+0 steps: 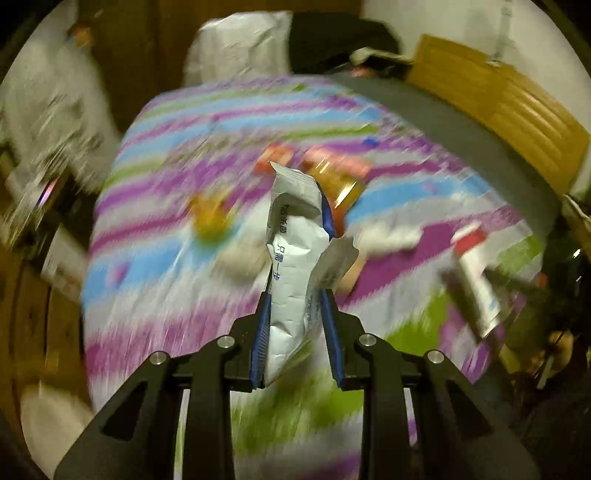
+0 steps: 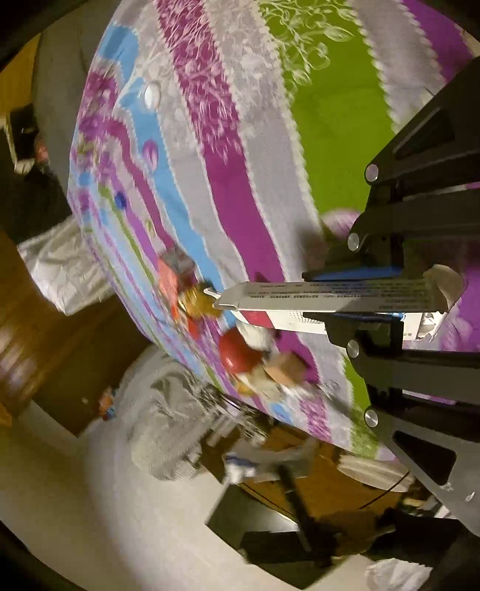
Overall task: Collect trash
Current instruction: 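Grasp the alcohol wipes pack with the left gripper while the right holds the box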
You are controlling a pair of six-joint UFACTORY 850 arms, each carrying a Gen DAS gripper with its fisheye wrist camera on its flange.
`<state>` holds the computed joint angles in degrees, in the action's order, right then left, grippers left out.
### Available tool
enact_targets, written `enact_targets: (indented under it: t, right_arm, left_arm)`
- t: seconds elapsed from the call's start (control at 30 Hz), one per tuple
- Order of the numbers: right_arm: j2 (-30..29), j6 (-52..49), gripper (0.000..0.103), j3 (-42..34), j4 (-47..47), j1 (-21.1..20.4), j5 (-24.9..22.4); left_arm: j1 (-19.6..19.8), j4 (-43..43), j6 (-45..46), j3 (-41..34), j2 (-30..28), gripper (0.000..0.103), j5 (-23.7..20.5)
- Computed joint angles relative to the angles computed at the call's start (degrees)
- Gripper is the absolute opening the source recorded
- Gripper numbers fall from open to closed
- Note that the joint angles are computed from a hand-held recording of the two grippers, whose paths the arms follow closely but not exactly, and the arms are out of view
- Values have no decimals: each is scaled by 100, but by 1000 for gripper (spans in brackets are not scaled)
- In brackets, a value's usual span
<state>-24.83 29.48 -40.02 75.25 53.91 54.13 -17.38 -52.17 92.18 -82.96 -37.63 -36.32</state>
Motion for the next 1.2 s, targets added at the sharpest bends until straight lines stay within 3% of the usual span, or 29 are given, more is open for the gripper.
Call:
enact_targets:
  t: [0.13, 0.27, 0.33, 0.37, 0.4, 0.5, 0.57, 0.63, 0.7, 0.83, 0.97, 1.0, 1.03, 1.07, 1.2]
  right_arm:
    - [-308, -640, 16, -611, -741, -328, -629]
    - [-739, -1750, 19, -1286, -357, -634, -1272]
    - [-806, -2176, 21, -1454, 6, -643, -1270]
    - [-798, -2239, 24, -1466, 55, -661, -1297]
    - [-793, -2470, 26, -1522, 282, -671, -1375]
    - [-760, -2821, 42, -1604, 797, -576, -1318]
    - [-717, -3015, 64, -1643, 1082, -437, -1091]
    - [-733, -3537, 75, -1786, 1572, -271, -766]
    - [-767, -3905, 78, -1886, 1752, -274, -722]
    - [-959, -4464, 81, -2139, 2233, -329, -778]
    - [-1181, -4868, 79, -2335, 2606, -394, -806]
    - [-1272, -5173, 77, -2447, 2805, -410, -792]
    - [-1354, -5499, 63, -2550, 2993, -433, -854]
    - [-1399, -5586, 56, -2594, 3043, -435, -893]
    - [-1482, -5530, 53, -2668, 3045, -371, -698]
  left_arm:
    - [307, 828, -1025, 98, -254, 27, 483]
    - [396, 528, -1214, -234, -680, 34, 612]
    - [399, 373, -1257, -421, -850, 47, 476]
    - [362, 294, -1111, -425, -892, 63, 573]
    - [330, 77, -833, -364, -905, 72, 746]
    - [326, -270, -415, -260, -905, 74, 819]
    - [517, -784, 131, -213, -878, 81, 455]
    - [736, -1397, 766, -63, -810, 86, 299]
    - [832, -1573, 942, -36, -815, 88, 223]
    - [829, -1426, 509, -110, -900, 89, 437]
    - [800, -1953, 597, 30, -844, 88, 390]
    - [766, -2083, 757, 146, -792, 85, 492]
    - [690, -2211, 952, 229, -772, 79, 691]
    - [661, -2208, 1018, 265, -774, 62, 788]
    - [629, -2696, 1564, 452, -741, 50, 914]
